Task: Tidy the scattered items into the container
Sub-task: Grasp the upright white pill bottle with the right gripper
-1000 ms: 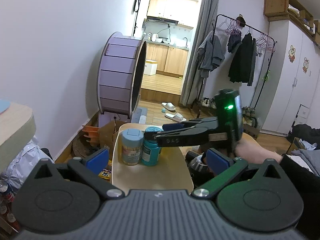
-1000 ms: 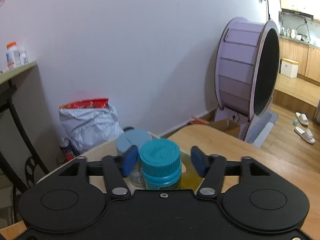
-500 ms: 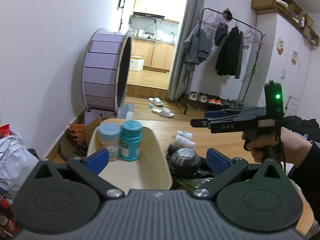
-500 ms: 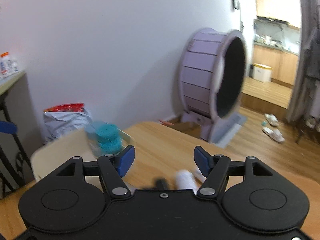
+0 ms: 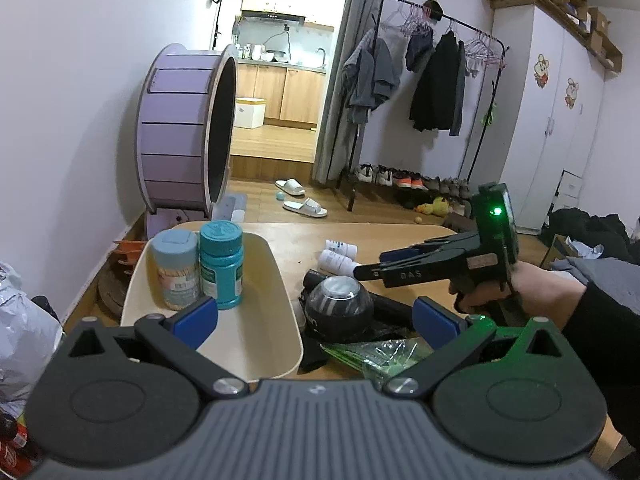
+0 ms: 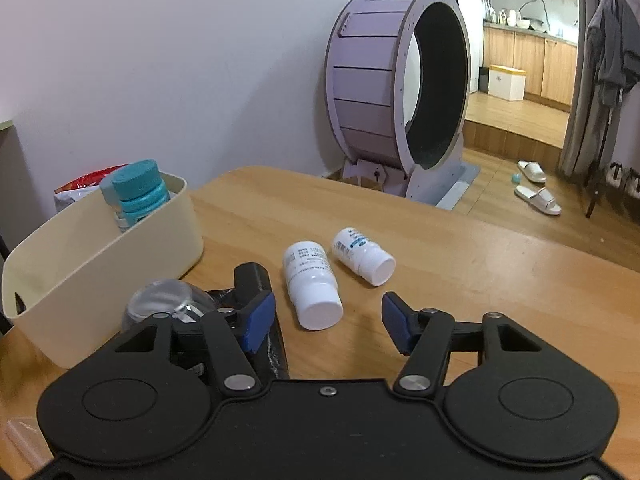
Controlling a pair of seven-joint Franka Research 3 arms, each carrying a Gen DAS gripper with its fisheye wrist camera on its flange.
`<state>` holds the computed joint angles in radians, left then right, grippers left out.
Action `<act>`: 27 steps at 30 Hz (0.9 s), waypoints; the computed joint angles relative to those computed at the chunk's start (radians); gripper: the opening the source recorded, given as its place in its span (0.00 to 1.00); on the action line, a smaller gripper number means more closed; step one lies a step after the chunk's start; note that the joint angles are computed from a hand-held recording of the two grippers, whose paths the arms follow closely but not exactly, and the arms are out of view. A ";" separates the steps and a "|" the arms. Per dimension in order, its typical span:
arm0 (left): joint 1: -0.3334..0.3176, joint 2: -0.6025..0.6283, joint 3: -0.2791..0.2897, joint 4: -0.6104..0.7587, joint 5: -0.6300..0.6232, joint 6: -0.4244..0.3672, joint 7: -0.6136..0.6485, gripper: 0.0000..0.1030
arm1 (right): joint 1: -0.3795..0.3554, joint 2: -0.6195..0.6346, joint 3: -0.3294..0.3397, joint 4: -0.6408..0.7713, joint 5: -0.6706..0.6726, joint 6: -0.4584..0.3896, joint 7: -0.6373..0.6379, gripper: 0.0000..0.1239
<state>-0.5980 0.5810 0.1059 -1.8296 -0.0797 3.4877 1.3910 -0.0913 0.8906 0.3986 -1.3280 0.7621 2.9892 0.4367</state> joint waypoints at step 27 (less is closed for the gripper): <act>0.001 0.018 -0.029 0.032 0.067 -0.031 -0.005 1.00 | -0.143 -0.138 0.108 -0.189 0.297 0.030 -0.324 0.24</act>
